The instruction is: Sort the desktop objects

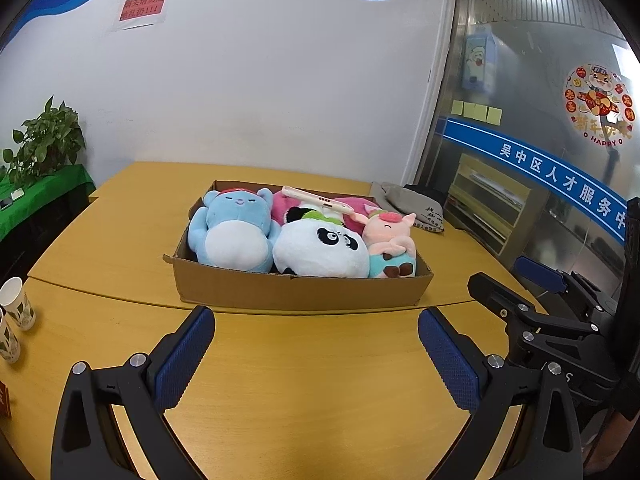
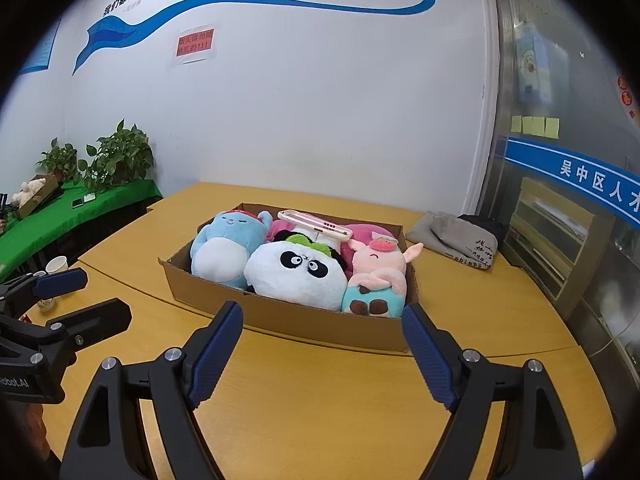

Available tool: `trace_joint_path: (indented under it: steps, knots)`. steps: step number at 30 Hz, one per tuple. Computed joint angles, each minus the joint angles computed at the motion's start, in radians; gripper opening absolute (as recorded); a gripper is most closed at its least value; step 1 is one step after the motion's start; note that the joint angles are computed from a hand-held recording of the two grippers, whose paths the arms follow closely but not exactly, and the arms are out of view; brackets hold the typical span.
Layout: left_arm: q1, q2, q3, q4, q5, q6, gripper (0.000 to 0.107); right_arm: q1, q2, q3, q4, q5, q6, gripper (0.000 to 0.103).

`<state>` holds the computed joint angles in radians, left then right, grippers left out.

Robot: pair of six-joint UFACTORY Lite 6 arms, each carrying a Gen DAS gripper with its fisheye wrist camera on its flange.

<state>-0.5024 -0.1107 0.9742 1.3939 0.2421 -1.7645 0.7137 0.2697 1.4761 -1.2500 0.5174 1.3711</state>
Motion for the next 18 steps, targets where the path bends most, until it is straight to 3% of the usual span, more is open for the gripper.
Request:
trace_joint_path:
  steps: [10,15,18]
  knots:
    - [-0.04,0.077,0.05,0.034,0.062,-0.025,0.103,-0.012,-0.014,-0.04,-0.007,-0.028,0.036,0.082]
    - [-0.016,0.157,0.094,-0.092,-0.018,0.088,0.103,-0.024,-0.015,-0.072,-0.037,-0.037,0.08,0.082]
    - [-0.028,0.19,0.108,-0.053,-0.007,0.032,0.103,-0.035,-0.011,-0.088,-0.053,-0.05,0.103,0.082]
